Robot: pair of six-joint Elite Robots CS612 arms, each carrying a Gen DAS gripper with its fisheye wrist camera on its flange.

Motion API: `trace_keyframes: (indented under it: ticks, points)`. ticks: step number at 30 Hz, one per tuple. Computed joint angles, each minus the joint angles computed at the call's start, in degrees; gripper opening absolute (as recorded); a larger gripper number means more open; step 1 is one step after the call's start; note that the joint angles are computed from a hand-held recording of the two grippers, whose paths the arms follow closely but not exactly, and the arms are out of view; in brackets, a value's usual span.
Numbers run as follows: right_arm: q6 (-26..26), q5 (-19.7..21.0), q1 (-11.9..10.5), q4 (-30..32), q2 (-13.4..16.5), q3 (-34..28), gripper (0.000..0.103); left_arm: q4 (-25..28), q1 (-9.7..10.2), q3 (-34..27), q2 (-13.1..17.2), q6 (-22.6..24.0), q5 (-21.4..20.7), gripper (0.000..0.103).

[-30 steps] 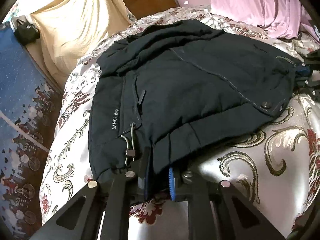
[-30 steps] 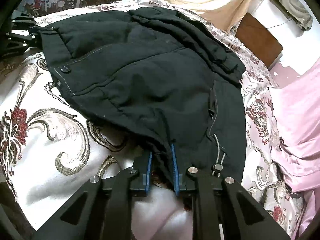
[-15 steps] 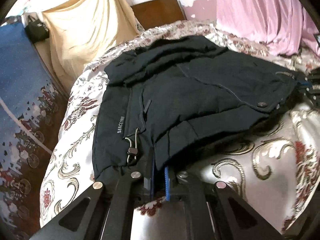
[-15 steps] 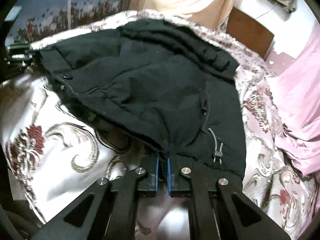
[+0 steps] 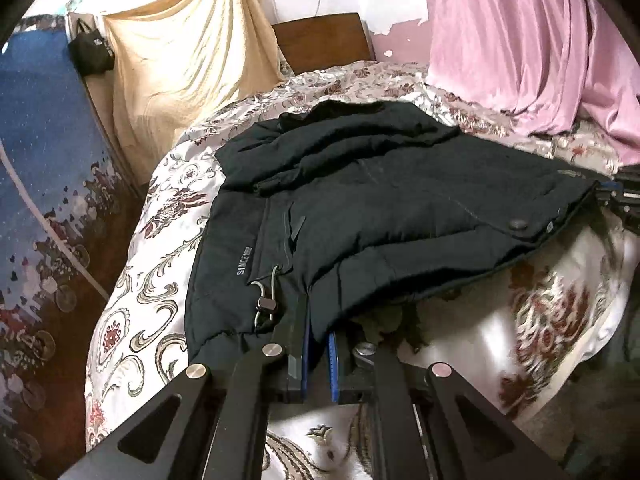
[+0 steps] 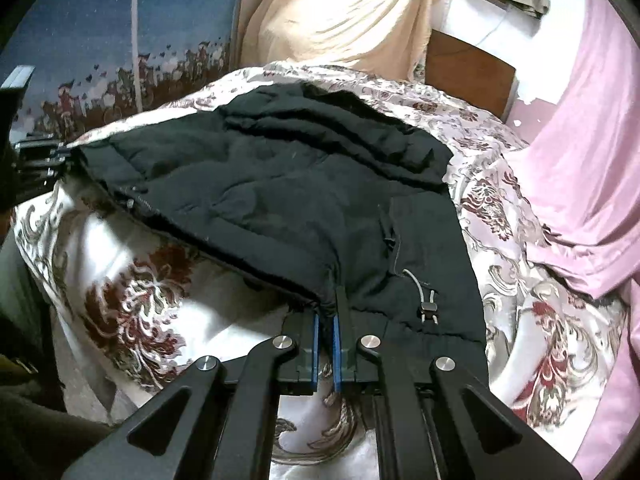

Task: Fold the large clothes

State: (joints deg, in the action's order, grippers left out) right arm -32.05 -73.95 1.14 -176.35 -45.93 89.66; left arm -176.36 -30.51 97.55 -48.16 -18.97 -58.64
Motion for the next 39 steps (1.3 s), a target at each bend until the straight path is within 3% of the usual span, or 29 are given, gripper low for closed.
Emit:
trace_keyframes:
  ticks: [7, 15, 20, 27, 32, 39]
  points:
    - [5.98, 1.42, 0.13, -4.86, 0.07, -2.15, 0.004, -1.89, 0.96, -1.70, -0.96, -0.70, -0.62, 0.007]
    - [13.84, 0.66, 1.29, -7.58, 3.55, -10.67, 0.004, -2.61, 2.85, -8.51, 0.65, 4.48, 0.52, 0.007]
    - [17.08, -1.06, 2.17, -8.13, 7.72, -19.31, 0.004, -3.66, 4.27, -14.85, 3.59, 7.07, 2.52, 0.007]
    - [18.05, -4.28, 3.71, -5.19, 13.45, -31.77, 0.004, -1.48, 7.13, -25.02, 8.02, 7.83, 0.89, 0.007]
    - [16.60, -6.01, 4.51, 0.33, 18.58, -42.85, 0.004, 2.31, 8.53, -33.29, 11.89, 10.23, 0.82, 0.007]
    - [15.99, -7.58, 5.27, 12.36, 29.56, -65.47, 0.004, 7.94, 10.04, -44.92, 17.74, 12.57, 1.26, 0.007]
